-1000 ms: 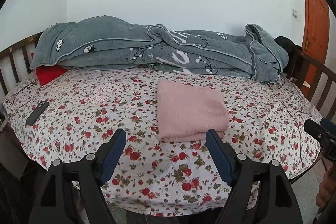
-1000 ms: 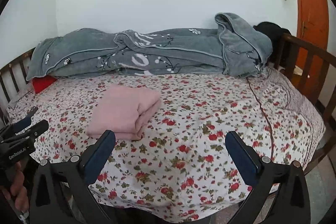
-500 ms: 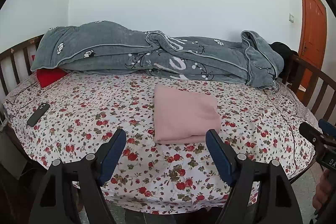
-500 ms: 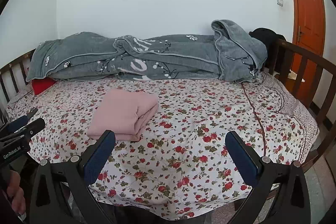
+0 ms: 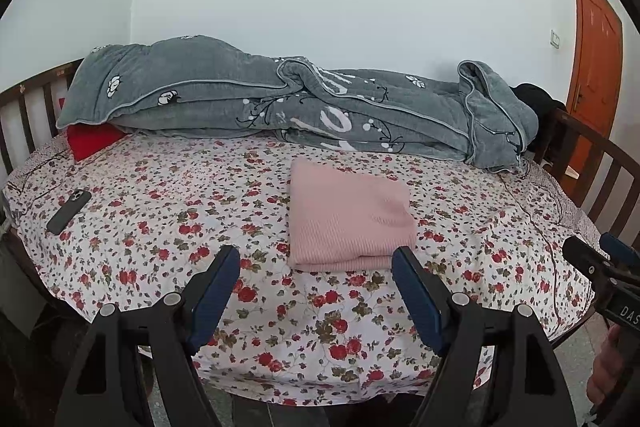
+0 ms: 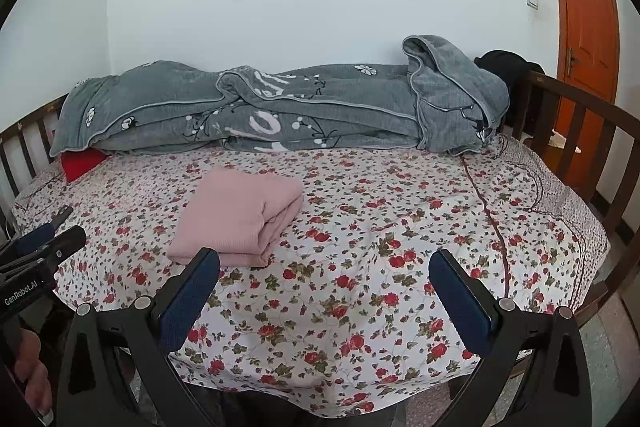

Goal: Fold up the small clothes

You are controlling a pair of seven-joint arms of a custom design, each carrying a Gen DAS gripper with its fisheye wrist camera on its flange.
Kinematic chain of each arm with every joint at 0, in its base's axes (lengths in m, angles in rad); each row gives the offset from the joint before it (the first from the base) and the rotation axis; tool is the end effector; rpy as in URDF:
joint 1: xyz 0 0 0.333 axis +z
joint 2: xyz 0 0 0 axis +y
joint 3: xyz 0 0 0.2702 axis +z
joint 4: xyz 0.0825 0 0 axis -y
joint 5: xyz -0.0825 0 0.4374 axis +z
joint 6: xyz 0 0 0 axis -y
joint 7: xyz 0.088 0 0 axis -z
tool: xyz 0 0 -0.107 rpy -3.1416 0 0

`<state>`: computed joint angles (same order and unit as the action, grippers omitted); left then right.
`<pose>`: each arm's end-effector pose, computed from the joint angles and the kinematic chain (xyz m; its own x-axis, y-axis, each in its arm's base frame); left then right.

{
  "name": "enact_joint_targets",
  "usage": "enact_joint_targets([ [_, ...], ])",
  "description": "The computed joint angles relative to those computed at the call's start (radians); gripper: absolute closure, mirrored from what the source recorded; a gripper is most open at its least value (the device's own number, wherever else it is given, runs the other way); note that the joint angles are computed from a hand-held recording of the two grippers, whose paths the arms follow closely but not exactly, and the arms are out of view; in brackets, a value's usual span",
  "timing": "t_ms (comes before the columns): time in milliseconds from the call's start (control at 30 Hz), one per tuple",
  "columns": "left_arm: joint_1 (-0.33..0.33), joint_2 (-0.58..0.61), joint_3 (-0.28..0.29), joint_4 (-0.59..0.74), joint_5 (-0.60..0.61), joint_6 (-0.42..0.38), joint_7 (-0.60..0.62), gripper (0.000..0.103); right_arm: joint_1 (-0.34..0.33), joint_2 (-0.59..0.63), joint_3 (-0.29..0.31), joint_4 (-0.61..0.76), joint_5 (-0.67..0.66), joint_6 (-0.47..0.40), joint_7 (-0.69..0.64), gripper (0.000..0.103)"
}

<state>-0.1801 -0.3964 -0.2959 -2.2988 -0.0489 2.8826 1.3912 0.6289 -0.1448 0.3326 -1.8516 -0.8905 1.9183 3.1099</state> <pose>0.4877 -0.2628 0.5535 -0.3282 -0.9411 0.0809 -0.5593 0.1245 -0.8196 0.3814 0.4667 0.5722 -0.3158 -0.9480 -0.0393 -0.5588 0.2193 -0.7998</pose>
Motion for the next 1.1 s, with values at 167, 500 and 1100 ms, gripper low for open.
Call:
enact_joint_targets([
  [167, -0.006, -0.001, 0.003, -0.001, -0.006, 0.001, 0.005, 0.026, 0.002, 0.000, 0.000, 0.001, -0.001, -0.004, 0.002, 0.001],
  [500, 0.000, -0.004, -0.004, -0.002, 0.006, 0.002, -0.010, 0.026, 0.010, 0.007, 0.007, 0.014, -0.017, -0.029, 0.016, 0.001],
  [1100, -0.004, -0.007, -0.002, -0.002, -0.002, 0.007, 0.000, 0.026, 0.014, 0.005, 0.005, 0.014, -0.019, -0.029, 0.018, 0.001],
])
